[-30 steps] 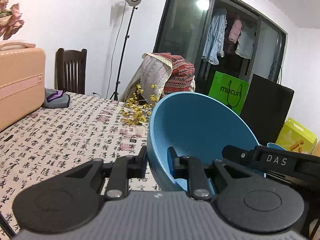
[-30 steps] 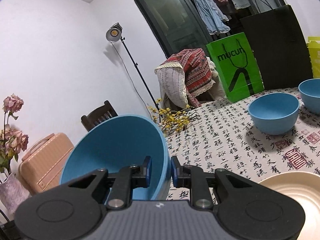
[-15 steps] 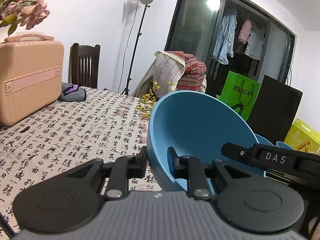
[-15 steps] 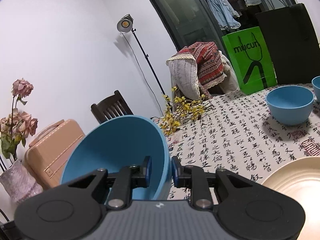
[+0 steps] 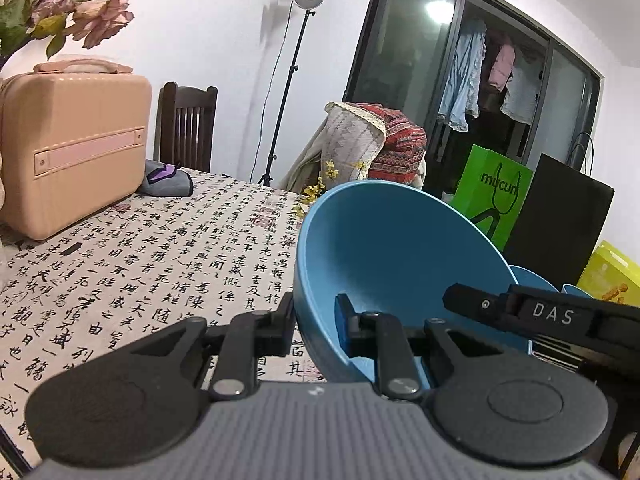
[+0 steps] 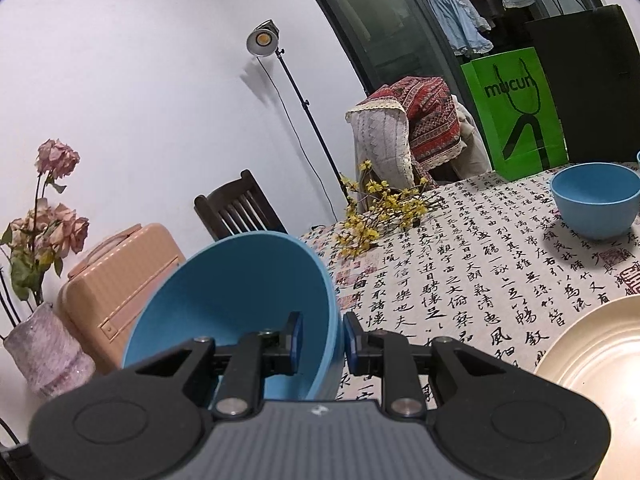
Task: Organize plates and bowls
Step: 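Lower both held blue bowls onto the tablecloth beside the lilac vase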
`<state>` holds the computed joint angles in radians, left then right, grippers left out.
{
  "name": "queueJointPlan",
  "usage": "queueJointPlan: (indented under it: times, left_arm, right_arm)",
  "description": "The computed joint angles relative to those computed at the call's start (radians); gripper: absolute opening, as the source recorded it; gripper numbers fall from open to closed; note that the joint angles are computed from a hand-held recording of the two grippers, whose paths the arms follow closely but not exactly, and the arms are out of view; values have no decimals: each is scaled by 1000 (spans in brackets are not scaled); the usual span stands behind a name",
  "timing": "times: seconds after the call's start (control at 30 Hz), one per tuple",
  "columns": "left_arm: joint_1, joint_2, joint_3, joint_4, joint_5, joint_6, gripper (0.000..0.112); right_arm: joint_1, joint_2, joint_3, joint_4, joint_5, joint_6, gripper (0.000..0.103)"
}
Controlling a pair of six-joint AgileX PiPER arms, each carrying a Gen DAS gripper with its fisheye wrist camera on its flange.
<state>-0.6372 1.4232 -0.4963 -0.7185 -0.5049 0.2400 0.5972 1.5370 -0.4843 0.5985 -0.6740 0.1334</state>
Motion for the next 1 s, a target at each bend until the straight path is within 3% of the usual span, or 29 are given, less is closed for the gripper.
queueJointPlan:
  times: [1.0]
  left_arm:
    - [135, -83, 146, 191, 8, -170, 20]
  right_arm:
    - [120, 102, -67, 54, -4, 9, 22]
